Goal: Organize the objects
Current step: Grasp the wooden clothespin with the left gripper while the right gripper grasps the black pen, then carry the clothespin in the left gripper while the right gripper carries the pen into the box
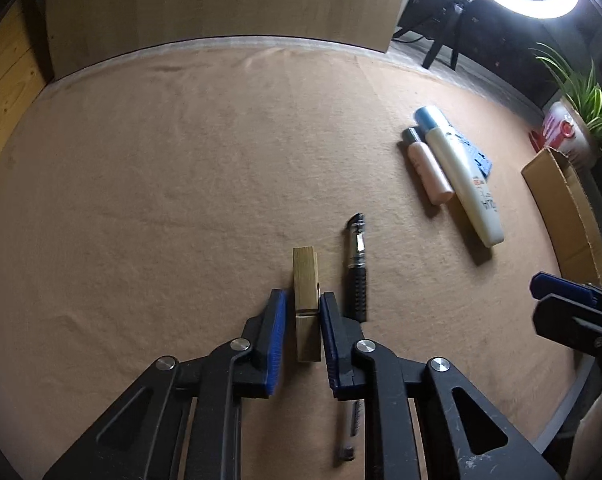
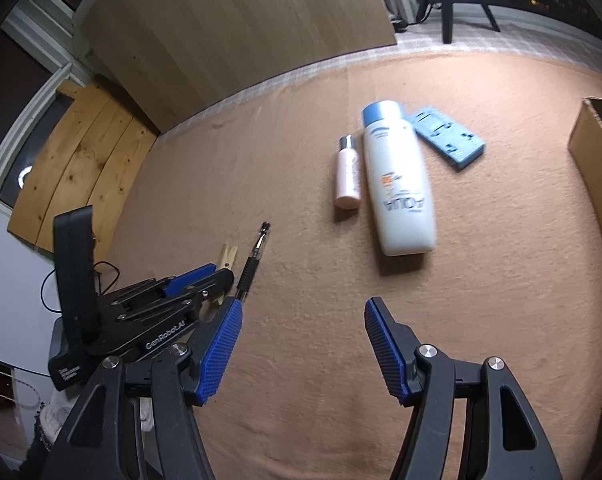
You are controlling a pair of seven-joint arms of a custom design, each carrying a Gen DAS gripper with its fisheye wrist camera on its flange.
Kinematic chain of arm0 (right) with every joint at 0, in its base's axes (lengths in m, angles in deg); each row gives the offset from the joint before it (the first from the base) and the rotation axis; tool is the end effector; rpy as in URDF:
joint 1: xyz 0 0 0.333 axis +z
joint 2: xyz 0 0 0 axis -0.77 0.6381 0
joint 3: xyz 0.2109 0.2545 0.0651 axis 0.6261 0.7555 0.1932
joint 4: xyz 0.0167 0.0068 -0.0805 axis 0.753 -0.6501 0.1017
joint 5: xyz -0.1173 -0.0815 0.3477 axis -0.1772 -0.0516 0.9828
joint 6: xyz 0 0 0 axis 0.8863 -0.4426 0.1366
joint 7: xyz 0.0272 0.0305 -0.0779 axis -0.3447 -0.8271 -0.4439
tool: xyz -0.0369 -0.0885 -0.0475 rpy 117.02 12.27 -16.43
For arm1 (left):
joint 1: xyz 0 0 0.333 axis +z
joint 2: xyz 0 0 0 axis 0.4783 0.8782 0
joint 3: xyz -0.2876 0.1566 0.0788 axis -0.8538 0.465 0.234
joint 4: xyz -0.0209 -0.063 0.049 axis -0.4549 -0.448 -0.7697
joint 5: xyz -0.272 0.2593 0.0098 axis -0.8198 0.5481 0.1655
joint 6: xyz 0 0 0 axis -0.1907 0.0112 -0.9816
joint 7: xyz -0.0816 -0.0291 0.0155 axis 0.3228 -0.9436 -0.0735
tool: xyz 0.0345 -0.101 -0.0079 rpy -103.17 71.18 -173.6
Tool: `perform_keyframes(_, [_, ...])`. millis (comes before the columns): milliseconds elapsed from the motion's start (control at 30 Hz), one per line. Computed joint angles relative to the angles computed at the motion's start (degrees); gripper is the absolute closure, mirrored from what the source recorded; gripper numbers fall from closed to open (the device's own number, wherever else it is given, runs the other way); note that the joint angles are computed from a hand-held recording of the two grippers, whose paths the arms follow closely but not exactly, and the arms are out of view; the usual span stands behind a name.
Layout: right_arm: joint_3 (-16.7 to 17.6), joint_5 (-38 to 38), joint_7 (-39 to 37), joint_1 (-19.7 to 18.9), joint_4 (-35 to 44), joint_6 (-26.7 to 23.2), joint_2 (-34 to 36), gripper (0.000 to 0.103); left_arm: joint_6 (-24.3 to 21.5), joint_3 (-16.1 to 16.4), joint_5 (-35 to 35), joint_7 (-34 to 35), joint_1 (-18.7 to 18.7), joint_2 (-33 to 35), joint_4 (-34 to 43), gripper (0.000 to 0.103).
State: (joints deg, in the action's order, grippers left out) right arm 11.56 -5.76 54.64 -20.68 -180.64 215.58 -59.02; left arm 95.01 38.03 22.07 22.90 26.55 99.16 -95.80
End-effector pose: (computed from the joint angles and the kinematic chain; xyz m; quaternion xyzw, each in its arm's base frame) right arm 0.5725 0.3909 0.5133 -0.6574 0.6970 0.0175 0.2859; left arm 0.6737 -0.1724 0.4891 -0.5385 0.8132 -0.2178 0.0348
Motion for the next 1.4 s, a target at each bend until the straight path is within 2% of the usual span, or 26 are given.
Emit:
perform_keyframes(167, [0.7, 0.9, -1.1, 0.4, 8.1, -4.6, 6.1, 0.043, 0.1, 0.1, -1.3, 1.2, 1.2, -1.1, -1.6, 0.089])
perform_keyframes(267, [-0.1, -0.9, -1.0, 2.1, 14.0, -8.2, 9.9, 0.044, 0.4, 0.4, -2.0, 1.3, 1.7, -1.7, -2.5, 0.089])
perform_keyframes(400, [-0.7, -2.6, -1.4, 3.9, 21.3, -13.3, 14.5, 0.052, 1.6, 0.7, -3.4, 1.4, 2.7, -3.3, -5.1, 0.089])
perform_keyframes(567, [-3.0, -7.4, -0.9, 7.0, 30.7, -19.8, 19.7, 0.055, 2.5, 0.9, -4.2, 0.8, 3.0, -3.5, -5.9, 0.089])
perform_keyframes(700, [-4.8, -12.3, -2.8, 9.4, 37.7, -25.8, 23.3, 0.068, 3.1, 1.1, -5.1, 0.4, 3.3, -4.1, -6.8, 0.089])
perform_keyframes(767, [-4.9, -13.1, -4.3, 9.6, 38.5, -26.5, 23.7, 0.073, 3.5, 1.1, -5.2, 0.2, 3.2, -4.3, -7.3, 0.089])
perform_keyframes(833, [-5.1, -13.7, -5.6, 9.6, 38.3, -26.9, 23.5, 0.082, 3.7, 1.2, -5.4, 0.1, 3.3, -4.7, -7.7, 0.089])
perform_keyframes(933, [-5.0, -14.1, -7.0, 9.2, 35.7, -26.0, 22.0, 0.09, 4.2, 1.3, -5.2, -0.2, 3.1, -5.0, -8.3, 0.09])
perform_keyframes(1033, [-4.6, -13.7, -7.5, 8.5, 29.5, -22.6, 18.6, 0.092, 4.5, 1.1, -5.3, 0.1, 2.9, -5.9, -9.5, 0.09])
perform_keyframes(1233, [-2.3, -7.8, -5.8, 4.6, 12.9, -13.2, 9.0, 0.093, 3.1, 0.4, -8.8, 1.4, 2.7, -7.4, -11.1, 0.09])
perform_keyframes(1400, [-2.2, -7.7, -3.7, 3.2, 3.6, -7.9, 2.3, 0.093, 2.1, 0.3, -10.4, 1.9, 1.8, -8.4, -11.1, 0.09])
